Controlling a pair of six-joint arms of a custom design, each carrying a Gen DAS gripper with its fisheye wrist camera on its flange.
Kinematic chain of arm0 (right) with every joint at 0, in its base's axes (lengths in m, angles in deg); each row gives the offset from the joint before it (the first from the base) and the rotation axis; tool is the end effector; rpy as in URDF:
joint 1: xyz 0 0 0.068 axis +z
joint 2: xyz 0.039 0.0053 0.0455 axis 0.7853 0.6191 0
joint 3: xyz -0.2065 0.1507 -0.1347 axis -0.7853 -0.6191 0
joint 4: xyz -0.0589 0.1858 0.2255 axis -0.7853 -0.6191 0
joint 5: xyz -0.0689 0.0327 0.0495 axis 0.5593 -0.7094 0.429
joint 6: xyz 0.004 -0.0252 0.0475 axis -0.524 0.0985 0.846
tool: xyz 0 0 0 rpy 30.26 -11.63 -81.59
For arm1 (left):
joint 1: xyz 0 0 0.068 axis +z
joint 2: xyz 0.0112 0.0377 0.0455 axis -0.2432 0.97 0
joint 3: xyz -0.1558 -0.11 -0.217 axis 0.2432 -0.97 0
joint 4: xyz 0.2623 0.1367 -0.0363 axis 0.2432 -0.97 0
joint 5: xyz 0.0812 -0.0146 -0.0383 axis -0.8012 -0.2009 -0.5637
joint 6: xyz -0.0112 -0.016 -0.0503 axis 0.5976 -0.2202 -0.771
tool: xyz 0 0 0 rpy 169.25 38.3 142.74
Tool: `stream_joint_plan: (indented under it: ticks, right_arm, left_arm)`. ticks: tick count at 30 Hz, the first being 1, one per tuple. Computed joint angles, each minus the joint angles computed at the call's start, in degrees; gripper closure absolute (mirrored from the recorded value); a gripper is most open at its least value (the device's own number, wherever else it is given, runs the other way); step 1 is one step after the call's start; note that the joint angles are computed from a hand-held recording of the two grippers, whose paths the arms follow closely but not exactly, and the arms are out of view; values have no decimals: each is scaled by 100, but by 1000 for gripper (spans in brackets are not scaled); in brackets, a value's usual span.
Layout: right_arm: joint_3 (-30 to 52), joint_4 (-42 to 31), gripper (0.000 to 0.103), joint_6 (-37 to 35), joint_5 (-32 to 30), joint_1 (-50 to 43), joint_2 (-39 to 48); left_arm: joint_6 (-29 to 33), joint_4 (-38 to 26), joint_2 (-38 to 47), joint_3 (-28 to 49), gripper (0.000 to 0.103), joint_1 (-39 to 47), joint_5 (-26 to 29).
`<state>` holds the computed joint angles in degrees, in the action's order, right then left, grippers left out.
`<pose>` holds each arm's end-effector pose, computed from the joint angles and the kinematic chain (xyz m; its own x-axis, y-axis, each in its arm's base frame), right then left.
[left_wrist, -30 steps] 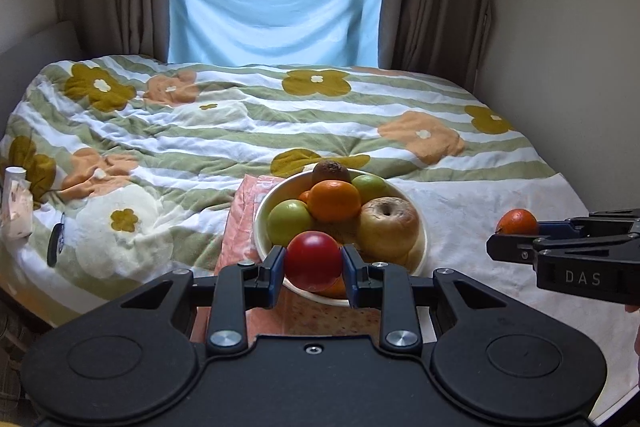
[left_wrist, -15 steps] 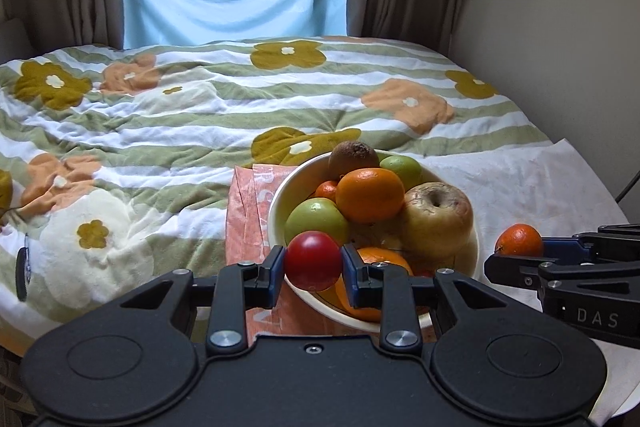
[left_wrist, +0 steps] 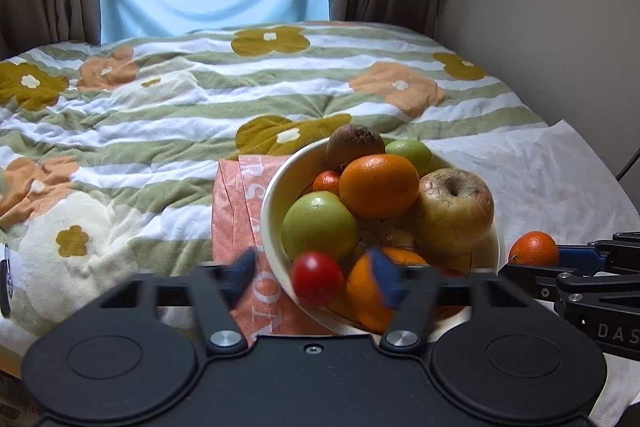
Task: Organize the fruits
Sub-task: 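Open the left gripper over the bowl while the right gripper releases the tangerine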
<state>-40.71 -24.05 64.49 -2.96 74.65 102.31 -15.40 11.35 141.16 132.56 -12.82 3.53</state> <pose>0.2706 0.1026 0.2276 -0.7136 0.2642 -0.6488 0.2286 0.9633 0.1409 0.3659 -0.0069 0.2302 -0.6196 0.3800 -0.6868 0.5530 0.8323 -0.0384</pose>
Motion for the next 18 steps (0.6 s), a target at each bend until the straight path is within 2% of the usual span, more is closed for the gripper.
stream_joint_plan:
  ticks: [1,2,13,18]
  right_arm:
    - [-5,-27,55,17,17,-3,-22]
    - [-16,-51,55,34,30,-4,-49]
    - [61,-328,55,-260,-45,-115,-207]
    - [101,-196,55,-435,-325,-247,-76]
  left_arm:
    - [-14,97,-107,-89,7,39,54]
    - [1,132,-181,-135,7,82,128]
    - [-252,-332,-852,-289,6,541,407]
    - [-258,-451,-1173,-453,6,714,421]
